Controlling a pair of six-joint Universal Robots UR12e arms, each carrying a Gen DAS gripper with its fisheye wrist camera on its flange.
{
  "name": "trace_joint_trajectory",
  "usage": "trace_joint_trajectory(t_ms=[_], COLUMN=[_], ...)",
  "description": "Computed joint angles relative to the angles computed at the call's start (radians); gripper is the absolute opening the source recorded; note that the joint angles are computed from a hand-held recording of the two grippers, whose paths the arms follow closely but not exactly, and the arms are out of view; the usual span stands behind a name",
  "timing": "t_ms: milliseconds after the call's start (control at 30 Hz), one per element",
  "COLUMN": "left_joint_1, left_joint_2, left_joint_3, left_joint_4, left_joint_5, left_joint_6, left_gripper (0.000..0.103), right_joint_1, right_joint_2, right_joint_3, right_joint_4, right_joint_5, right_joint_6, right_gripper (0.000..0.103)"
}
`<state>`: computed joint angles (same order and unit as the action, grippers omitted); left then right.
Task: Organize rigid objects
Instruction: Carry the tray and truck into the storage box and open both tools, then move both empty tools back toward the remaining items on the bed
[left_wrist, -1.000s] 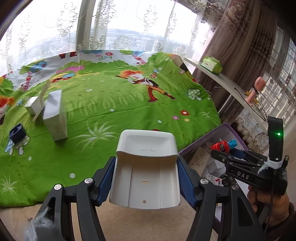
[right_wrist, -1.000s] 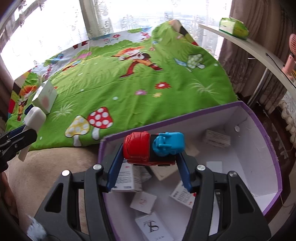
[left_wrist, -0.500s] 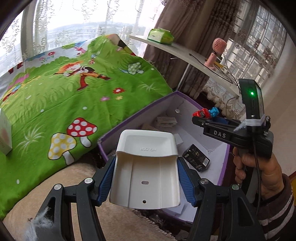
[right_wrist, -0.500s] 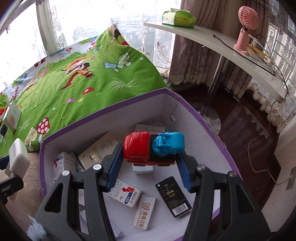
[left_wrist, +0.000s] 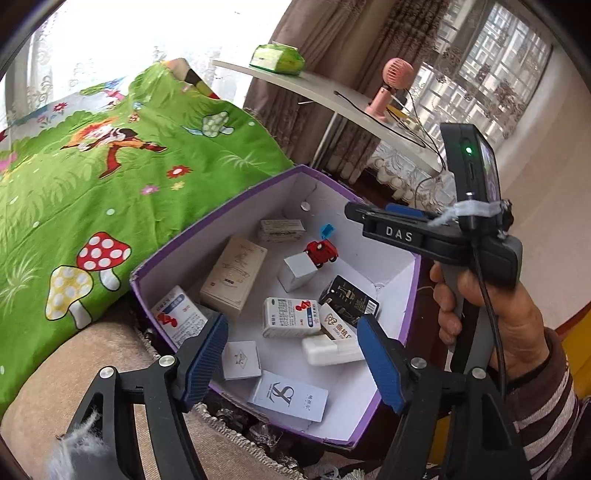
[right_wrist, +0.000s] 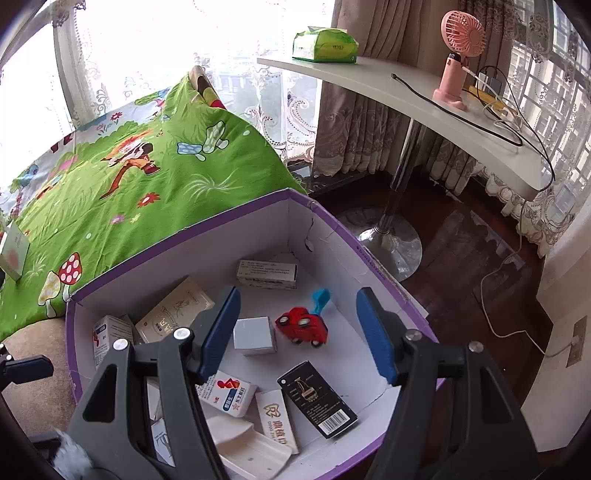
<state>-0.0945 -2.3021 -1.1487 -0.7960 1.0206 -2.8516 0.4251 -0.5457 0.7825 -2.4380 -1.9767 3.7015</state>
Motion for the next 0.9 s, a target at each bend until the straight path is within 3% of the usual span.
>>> trace_joint_trajectory(t_ms=[267, 400, 600, 900], left_joint_1=[0.018, 0.035, 0.078, 0.133], left_joint_2=[0.024, 0.032, 0.046, 0.086], left_joint_3=[-0.051, -0.076, -0.121, -0.197], left_joint_4=[0.132, 0.203, 0.302, 0.358], left_joint_5=[0.067, 0.095, 0.097, 0.213], left_joint_6=[-0.072, -0.156, -0.28, -0.377], left_gripper=[0.073, 0.073, 0.073, 0.073], right_joint_1=[0.009, 0.016, 0.032, 0.057], right_joint_2=[0.018, 0.033, 0.073, 0.156], right_joint_3=[-0.026, -0.056, -0.137, -0.302], right_joint_4=[-0.059, -0.069, -0.032, 0.018], right_joint_5=[0.06, 0.089, 0.139, 0.24], right_joint_6=[-0.044, -0.062, -0.121, -0.193], right_gripper=[0.069, 0.075, 0.075, 0.076])
